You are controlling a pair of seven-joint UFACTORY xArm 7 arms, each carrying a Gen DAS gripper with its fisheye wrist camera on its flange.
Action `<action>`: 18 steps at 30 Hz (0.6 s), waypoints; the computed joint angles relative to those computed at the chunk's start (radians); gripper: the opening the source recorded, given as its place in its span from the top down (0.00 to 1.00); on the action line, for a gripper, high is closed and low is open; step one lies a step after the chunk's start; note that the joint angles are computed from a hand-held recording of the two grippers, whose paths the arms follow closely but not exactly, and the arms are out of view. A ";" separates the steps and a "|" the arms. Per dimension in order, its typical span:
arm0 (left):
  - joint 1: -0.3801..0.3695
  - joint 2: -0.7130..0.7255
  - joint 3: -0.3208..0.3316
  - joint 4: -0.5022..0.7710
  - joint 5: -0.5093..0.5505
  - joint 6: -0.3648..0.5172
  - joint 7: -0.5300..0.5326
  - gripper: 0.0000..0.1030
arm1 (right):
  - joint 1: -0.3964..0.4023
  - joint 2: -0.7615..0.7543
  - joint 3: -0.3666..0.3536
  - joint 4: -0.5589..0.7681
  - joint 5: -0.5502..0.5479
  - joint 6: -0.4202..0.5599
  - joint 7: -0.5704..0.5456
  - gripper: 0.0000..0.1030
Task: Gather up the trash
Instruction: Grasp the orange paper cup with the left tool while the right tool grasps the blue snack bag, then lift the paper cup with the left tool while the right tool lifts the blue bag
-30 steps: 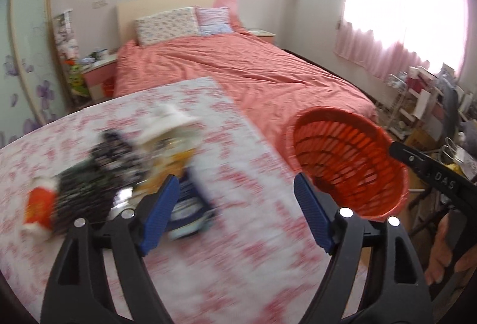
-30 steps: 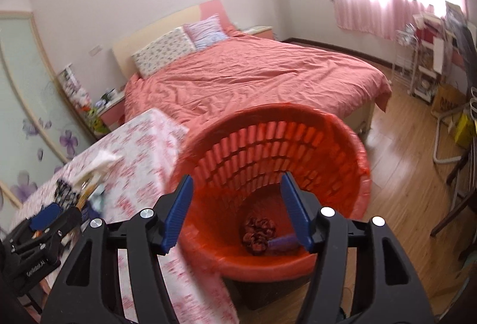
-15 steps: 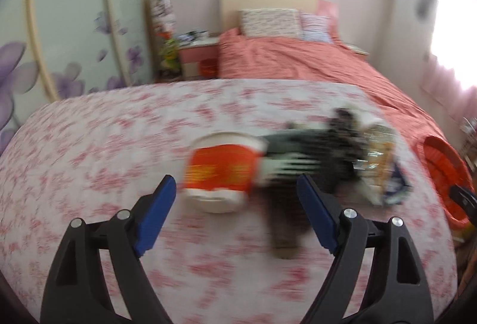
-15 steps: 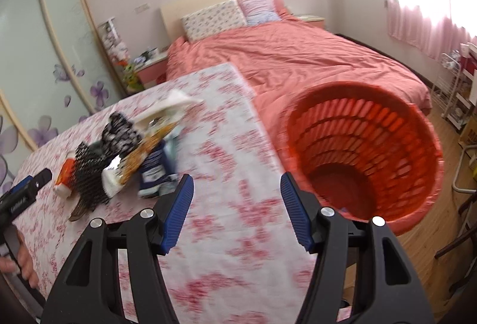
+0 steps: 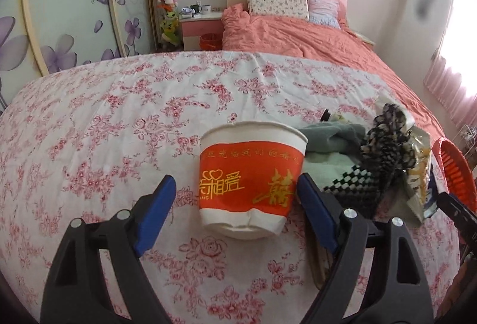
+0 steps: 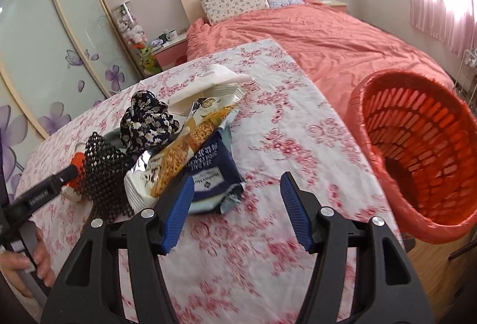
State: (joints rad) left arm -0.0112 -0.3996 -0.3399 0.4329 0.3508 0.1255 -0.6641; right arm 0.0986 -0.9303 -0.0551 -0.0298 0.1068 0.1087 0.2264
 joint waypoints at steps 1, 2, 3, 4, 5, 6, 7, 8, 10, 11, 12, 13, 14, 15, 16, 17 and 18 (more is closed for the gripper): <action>0.003 0.013 0.002 0.006 0.002 -0.003 0.003 0.21 | 0.006 0.030 0.001 0.009 0.000 -0.016 0.002 0.41; 0.003 0.019 0.003 0.008 0.002 -0.001 0.003 0.21 | 0.010 0.056 0.005 0.017 0.000 -0.027 0.005 0.41; 0.004 0.031 0.006 0.011 0.003 -0.005 0.005 0.21 | 0.022 0.095 0.001 0.029 0.001 -0.042 0.005 0.41; -0.002 0.043 0.014 0.015 -0.001 -0.006 0.009 0.21 | 0.029 0.117 -0.002 0.037 0.002 -0.049 0.006 0.42; -0.011 0.056 0.024 0.019 -0.007 -0.008 0.015 0.21 | 0.036 0.134 -0.004 0.044 0.003 -0.053 0.008 0.42; -0.014 0.066 0.030 0.022 -0.009 -0.012 0.017 0.21 | 0.052 0.163 -0.014 0.053 0.008 -0.066 0.008 0.43; -0.015 0.077 0.032 0.027 -0.011 -0.014 0.017 0.21 | 0.060 0.174 -0.019 0.057 0.010 -0.072 0.008 0.44; -0.011 0.089 0.029 0.034 -0.008 -0.015 0.013 0.21 | 0.051 0.176 -0.002 0.056 0.007 -0.080 0.015 0.45; -0.007 0.108 0.033 0.044 -0.001 -0.021 0.008 0.21 | 0.070 0.191 -0.017 0.066 0.006 -0.082 0.007 0.49; -0.001 0.115 0.030 0.049 0.006 -0.023 0.003 0.21 | 0.078 0.199 -0.028 0.069 0.007 -0.089 0.001 0.53; 0.005 0.118 0.028 0.050 0.014 -0.026 -0.005 0.23 | 0.078 0.204 -0.024 0.070 0.006 -0.095 0.001 0.57; 0.006 0.122 0.029 0.052 0.019 -0.028 -0.009 0.27 | 0.072 0.207 -0.020 0.070 0.004 -0.096 -0.002 0.60; -0.001 0.122 0.037 0.049 0.016 -0.028 -0.005 0.29 | 0.061 0.202 -0.005 0.068 0.001 -0.090 0.003 0.64; -0.010 0.124 0.047 0.049 0.011 -0.026 0.000 0.31 | 0.056 0.187 -0.003 0.063 0.000 -0.084 0.005 0.71; -0.015 0.121 0.056 0.044 0.006 -0.030 0.002 0.31 | 0.044 0.175 0.009 0.058 -0.002 -0.077 0.010 0.75; -0.009 0.113 0.053 0.039 0.009 -0.026 -0.003 0.31 | 0.034 0.157 0.014 0.051 -0.006 -0.066 0.011 0.80; -0.009 0.107 0.056 0.034 0.008 -0.026 -0.002 0.31 | 0.033 0.143 0.006 0.044 -0.007 -0.060 0.006 0.83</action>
